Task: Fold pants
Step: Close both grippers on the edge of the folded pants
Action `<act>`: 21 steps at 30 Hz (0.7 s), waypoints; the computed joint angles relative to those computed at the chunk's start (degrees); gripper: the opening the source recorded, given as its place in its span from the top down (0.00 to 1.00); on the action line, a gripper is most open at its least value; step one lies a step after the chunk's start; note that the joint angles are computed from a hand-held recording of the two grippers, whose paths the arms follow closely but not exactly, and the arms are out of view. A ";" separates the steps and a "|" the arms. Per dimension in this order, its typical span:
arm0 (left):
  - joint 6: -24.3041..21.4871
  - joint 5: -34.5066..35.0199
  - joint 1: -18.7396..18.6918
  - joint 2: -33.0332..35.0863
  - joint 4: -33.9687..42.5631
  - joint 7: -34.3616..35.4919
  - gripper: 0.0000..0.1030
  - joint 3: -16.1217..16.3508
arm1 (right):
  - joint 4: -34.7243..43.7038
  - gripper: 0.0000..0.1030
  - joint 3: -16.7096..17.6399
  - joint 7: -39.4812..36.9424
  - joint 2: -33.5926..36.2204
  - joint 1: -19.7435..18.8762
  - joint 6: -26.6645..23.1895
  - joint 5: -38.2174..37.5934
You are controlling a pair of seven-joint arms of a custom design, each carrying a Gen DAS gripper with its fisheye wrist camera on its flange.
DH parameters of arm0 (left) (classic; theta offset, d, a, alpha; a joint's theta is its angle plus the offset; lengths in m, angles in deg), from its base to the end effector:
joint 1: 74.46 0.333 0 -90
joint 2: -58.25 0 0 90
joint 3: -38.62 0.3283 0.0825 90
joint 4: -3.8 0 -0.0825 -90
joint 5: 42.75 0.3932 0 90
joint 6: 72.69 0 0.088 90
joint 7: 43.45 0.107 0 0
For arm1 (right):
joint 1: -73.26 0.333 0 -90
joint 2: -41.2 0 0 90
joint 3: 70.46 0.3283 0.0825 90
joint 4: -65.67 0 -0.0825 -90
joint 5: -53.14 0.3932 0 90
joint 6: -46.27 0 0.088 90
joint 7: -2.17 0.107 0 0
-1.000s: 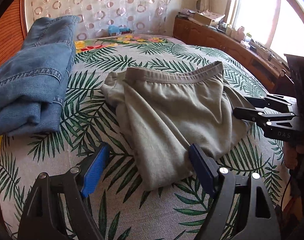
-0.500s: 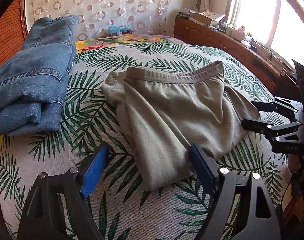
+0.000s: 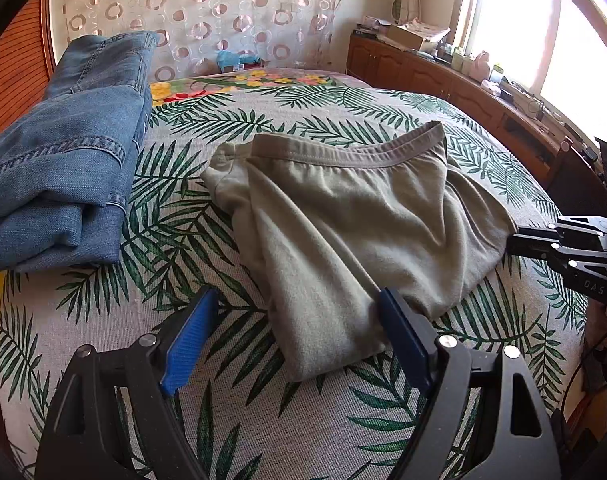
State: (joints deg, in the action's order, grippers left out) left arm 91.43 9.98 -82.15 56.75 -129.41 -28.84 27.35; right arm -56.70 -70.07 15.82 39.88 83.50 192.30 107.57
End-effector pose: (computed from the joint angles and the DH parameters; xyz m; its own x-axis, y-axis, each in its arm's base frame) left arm 0.4958 -0.2172 0.4033 0.1250 -0.9881 0.0899 -0.7526 -0.1535 -0.6403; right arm 0.5685 0.0958 0.4664 0.7438 -0.6671 -0.0428 -0.4945 -0.5061 -0.7066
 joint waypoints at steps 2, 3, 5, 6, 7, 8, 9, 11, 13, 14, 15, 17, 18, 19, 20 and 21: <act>-0.01 0.02 -0.02 0.02 0.02 -0.02 0.20 -0.01 | 0.66 0.91 -0.55 -1.35 0.34 -0.54 -2.25 1.73; -0.02 -0.01 -0.02 0.02 0.03 0.03 0.20 0.01 | 0.57 0.92 -0.65 -1.87 0.28 -0.77 -2.28 2.70; -0.06 -0.01 -0.04 0.03 0.04 0.05 0.19 0.01 | 0.03 0.95 -0.69 -3.18 -0.15 -1.04 -0.76 4.97; -0.06 0.03 -0.03 0.01 0.02 0.02 0.19 0.02 | -0.45 0.95 -0.63 -3.66 -0.47 -1.00 0.85 6.00; 0.01 0.07 -0.02 0.01 0.01 -0.06 0.19 0.02 | -0.48 0.95 -0.78 -3.29 -0.56 -1.12 0.57 5.95; 0.17 0.22 0.01 -0.05 -0.07 -0.24 0.19 0.05 | -0.62 0.95 -0.82 -2.75 -0.63 -1.15 0.28 5.53; 0.34 0.80 0.10 -0.07 -0.15 -0.78 0.19 0.08 | -0.93 0.95 -0.78 -3.00 -0.73 -1.09 0.77 5.66; -0.40 1.65 0.08 -0.68 -0.66 -1.74 0.19 -0.09 | -1.24 0.95 -0.69 -2.88 -0.72 -0.93 1.11 4.88; 0.51 1.67 0.33 -2.24 -2.29 -2.48 0.19 -0.25 | -1.44 0.95 -0.63 -2.92 -0.79 -0.76 1.55 5.04; 1.36 2.46 0.70 -2.95 -2.98 -3.42 0.20 -0.44 | -1.47 0.95 -0.70 -3.03 -0.82 -0.75 1.53 5.21; 2.39 3.57 1.12 -3.77 -3.84 -4.48 0.26 -0.73 | -1.47 0.95 -0.74 -2.95 -0.80 -0.75 1.38 5.22; 3.46 2.94 1.65 -4.18 -4.57 -3.57 0.41 -1.16 | -1.45 0.95 -0.81 -3.15 -0.68 -0.76 1.12 5.54; 4.71 2.37 1.88 -4.20 -4.99 -2.73 0.51 -1.22 | -1.47 0.95 -0.77 -2.91 -0.79 -0.75 1.09 5.42; 6.35 1.58 2.13 -4.04 -5.35 -1.66 0.59 -1.18 | -1.41 0.95 -0.77 -2.88 -0.74 -0.73 1.13 5.48; 8.25 0.39 2.34 -3.67 -5.71 -0.12 0.63 -1.04 | -1.28 0.95 -0.68 -2.79 -0.65 -0.65 1.37 5.45; 9.14 -0.58 2.56 -3.34 -5.75 1.14 0.66 -1.12 | -1.33 0.95 -0.61 -2.89 -0.66 -0.58 1.68 5.52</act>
